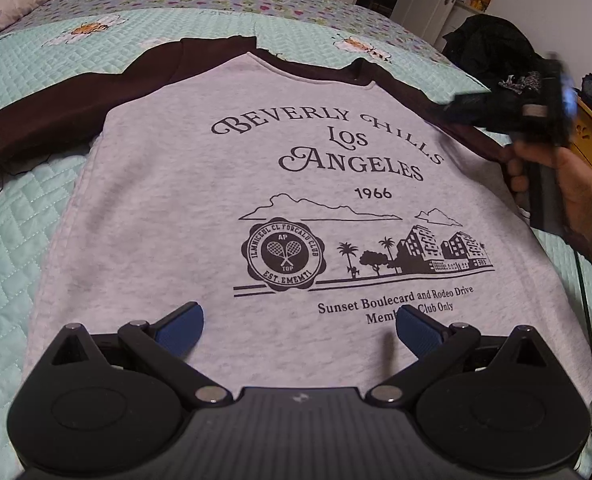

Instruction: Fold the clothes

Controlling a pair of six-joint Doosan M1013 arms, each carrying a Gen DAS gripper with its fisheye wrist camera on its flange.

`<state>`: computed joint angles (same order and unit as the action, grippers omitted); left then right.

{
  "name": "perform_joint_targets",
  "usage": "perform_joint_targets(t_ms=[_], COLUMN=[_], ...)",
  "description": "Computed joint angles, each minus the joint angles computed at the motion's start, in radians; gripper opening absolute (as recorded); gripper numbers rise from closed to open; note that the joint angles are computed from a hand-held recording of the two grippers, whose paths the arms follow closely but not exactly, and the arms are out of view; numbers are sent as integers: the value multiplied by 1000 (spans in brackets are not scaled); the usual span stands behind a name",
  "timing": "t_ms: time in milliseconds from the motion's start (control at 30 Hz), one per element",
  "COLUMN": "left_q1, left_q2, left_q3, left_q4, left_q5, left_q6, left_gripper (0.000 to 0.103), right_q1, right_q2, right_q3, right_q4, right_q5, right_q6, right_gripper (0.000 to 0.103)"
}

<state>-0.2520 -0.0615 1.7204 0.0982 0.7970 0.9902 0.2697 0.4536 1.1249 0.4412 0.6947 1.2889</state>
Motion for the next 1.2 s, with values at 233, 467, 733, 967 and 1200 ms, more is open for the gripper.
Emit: perform_joint_targets(t_ms=[233, 467, 733, 967, 1200], left_q1=[16, 12, 89, 141, 200], left_q2=[-8, 110, 350, 520, 581], left_q3=[-50, -256, -516, -730, -816], left_q4=[-27, 268, 389, 279, 23], left_q5=[-23, 137, 198, 271, 274], left_q6=[-27, -57, 185, 376, 363], left_gripper=[100, 102, 94, 91, 82], right_q1=[-30, -36, -73, -79, -83], right_q2=[-131, -153, -109, -105, -101], right_q3=[228, 416, 423, 433, 435], right_q4=[585, 1146, 1330, 1365, 1374], right_q5=[-38, 54, 229, 247, 260], right_q6=[-75, -543, -625, -634, -627], right_gripper=[30, 71, 73, 73, 73])
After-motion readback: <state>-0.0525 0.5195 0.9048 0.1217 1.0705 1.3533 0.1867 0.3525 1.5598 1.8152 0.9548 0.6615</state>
